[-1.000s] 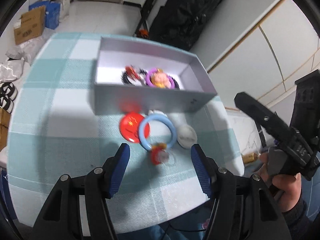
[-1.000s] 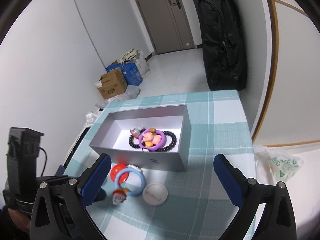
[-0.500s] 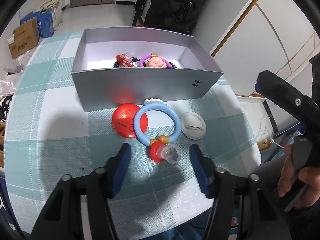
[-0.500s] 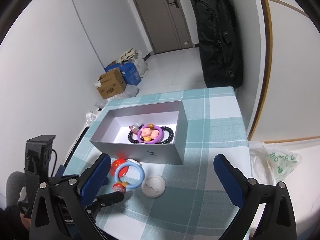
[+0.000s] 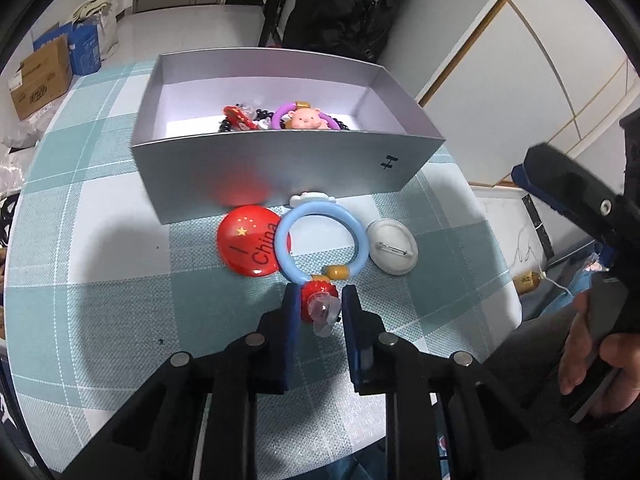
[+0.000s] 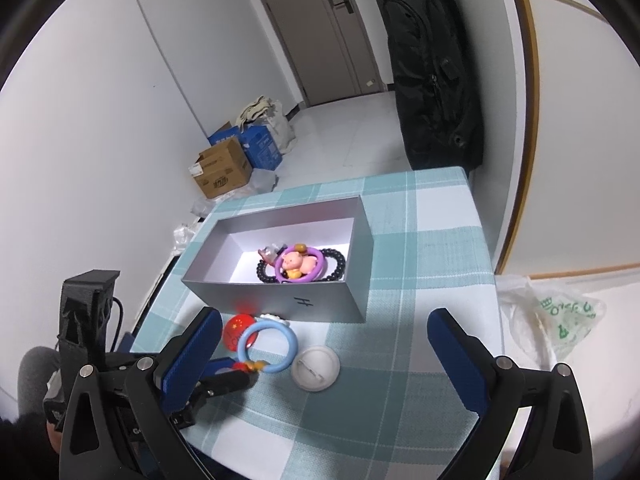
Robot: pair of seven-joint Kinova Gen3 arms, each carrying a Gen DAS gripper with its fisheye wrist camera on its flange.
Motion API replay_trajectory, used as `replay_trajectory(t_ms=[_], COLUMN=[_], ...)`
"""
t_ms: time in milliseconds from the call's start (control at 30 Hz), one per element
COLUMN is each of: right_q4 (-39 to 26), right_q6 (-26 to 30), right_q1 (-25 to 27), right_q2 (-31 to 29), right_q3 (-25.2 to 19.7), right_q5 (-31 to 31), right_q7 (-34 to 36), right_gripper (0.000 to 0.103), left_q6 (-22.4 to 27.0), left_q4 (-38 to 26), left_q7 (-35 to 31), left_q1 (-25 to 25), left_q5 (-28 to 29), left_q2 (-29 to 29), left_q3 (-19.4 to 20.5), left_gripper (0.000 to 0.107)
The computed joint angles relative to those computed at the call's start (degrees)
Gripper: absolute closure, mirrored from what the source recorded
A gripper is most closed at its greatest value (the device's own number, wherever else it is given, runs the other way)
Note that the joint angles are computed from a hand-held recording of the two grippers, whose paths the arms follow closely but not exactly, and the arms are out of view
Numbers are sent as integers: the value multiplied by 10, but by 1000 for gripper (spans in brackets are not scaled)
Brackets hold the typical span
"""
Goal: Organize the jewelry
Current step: 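Withdraw both grippers from the box and move the left gripper to the red charm, then grasp the red charm with the left gripper while the right gripper grasps the white round badge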
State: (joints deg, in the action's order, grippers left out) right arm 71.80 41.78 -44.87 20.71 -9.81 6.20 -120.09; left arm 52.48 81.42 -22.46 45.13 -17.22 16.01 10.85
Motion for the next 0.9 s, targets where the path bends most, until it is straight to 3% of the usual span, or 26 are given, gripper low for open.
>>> replay_trajectory(t_ms=[267, 433, 567, 767, 900], right_q4=[-23, -73, -92, -116, -137], right_q6=[40, 122, 155, 188, 213], right_q1=[-8, -7, -12, -30, -54], right_q2=[16, 50, 67, 86, 101], right_q3=[-1, -1, 0, 3, 10], right_q5=[1, -14, -19, -11, 11], right_q7=[15, 38, 53, 84, 106], right_gripper=[0, 0, 1, 17, 32], left_q6=[-27, -40, -46, -53, -51], left_q4=[26, 44, 52, 52, 54], left_q7=[45, 78, 102, 121, 134], left_q1=[1, -6, -11, -21, -22], left_q5=[-22, -47, -69, -91, -109], left_q2=[-38, -65, -79, -88, -94], left_q3=[0, 9, 18, 28, 33], left_gripper=[92, 92, 92, 92, 92])
